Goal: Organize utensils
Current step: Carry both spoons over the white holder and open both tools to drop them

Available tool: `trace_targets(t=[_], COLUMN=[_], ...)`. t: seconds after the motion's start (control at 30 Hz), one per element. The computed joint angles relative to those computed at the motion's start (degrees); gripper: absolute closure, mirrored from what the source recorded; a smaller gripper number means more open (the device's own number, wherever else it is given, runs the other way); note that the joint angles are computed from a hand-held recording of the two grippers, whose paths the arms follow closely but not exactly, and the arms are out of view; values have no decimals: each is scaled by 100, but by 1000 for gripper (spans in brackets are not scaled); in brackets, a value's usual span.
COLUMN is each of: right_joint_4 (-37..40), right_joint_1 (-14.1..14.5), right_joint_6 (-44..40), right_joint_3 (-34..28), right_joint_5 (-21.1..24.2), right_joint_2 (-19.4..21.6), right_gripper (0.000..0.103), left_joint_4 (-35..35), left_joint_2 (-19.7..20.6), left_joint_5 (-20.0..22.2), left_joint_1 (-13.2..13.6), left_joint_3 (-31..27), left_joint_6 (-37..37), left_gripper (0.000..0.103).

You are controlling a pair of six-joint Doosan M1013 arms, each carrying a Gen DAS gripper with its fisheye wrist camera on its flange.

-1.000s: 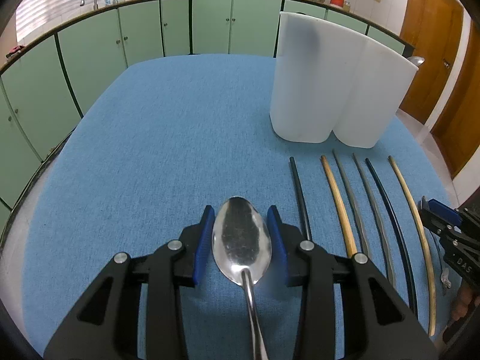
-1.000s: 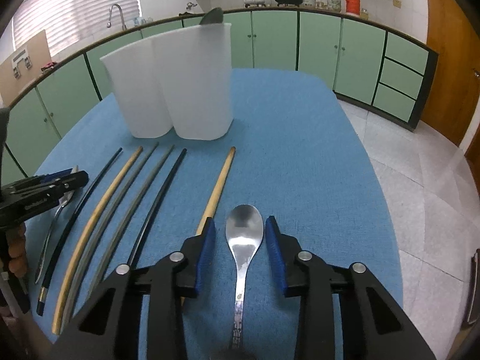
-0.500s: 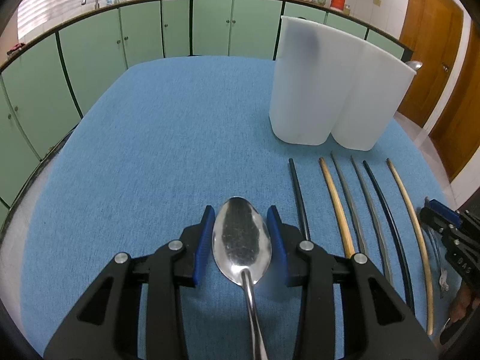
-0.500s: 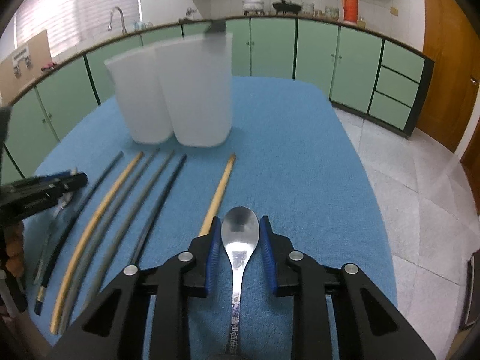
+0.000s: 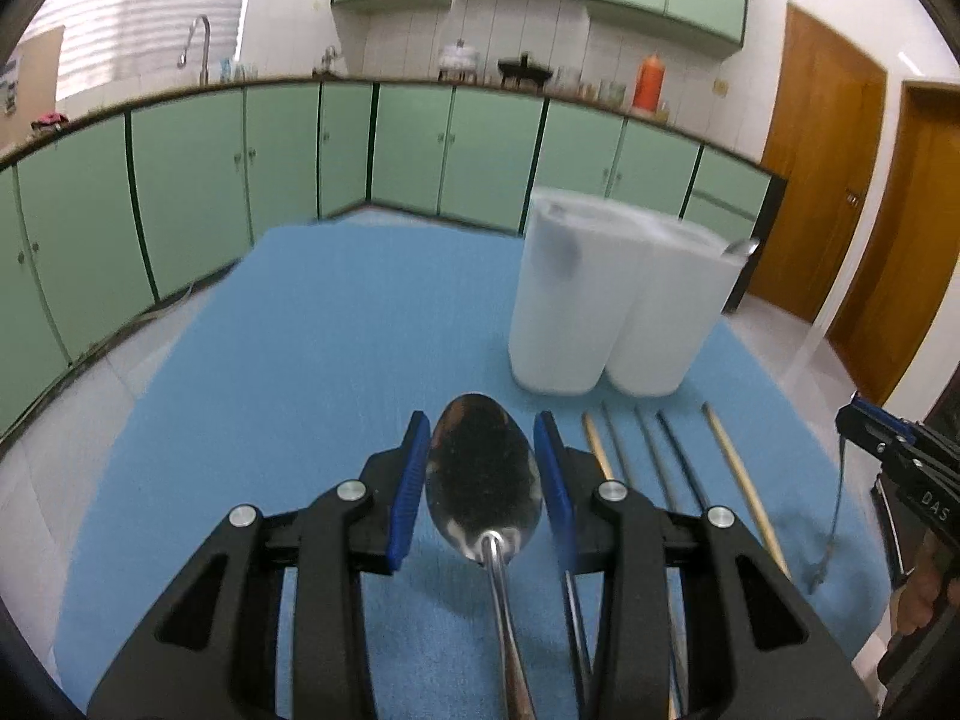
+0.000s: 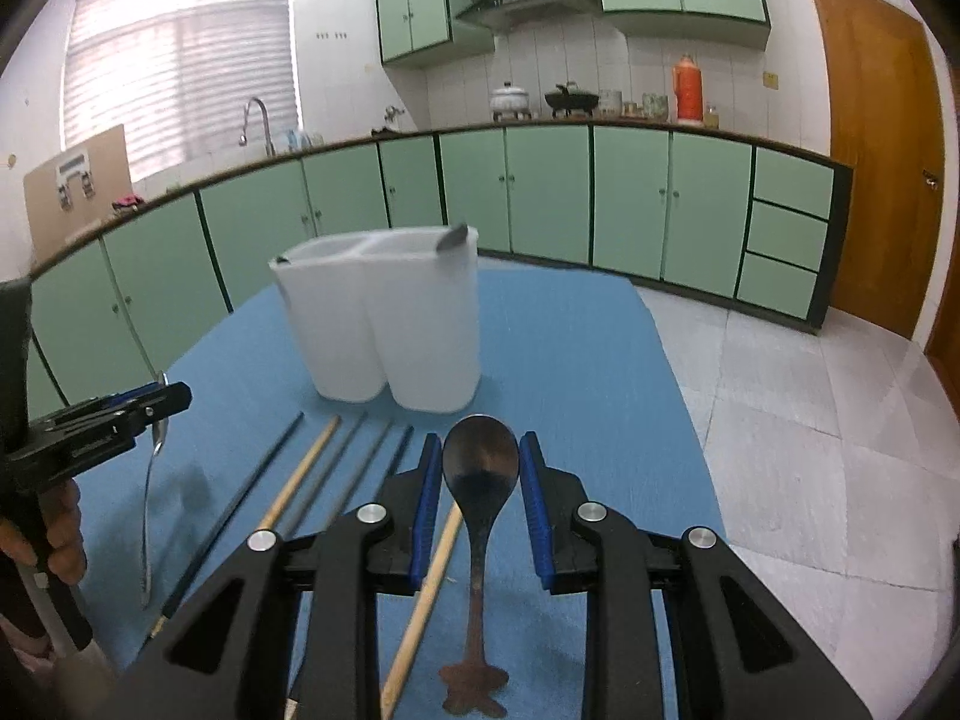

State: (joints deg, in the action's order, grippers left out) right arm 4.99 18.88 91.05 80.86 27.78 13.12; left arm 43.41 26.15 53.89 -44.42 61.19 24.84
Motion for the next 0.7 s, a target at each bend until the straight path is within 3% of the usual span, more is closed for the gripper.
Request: trace_targets(t=[0.27,0.7], right_joint_4=[49,87], right_joint_1=[19,31], right_joint_6=[11,-53], right_joint_3=[47,-116], right_joint_5=[-301,-503], right_joint_2=[-86,-84], right_gripper=[77,77], left_joint_4=[965,1763], left_joint_2=[-110,-224], left_joint_5=[-293,-395], left_joint_1=[-151,-202], left_joint_3=[181,317], left_joint_6=[-572,-1057], left_gripper=[69,69])
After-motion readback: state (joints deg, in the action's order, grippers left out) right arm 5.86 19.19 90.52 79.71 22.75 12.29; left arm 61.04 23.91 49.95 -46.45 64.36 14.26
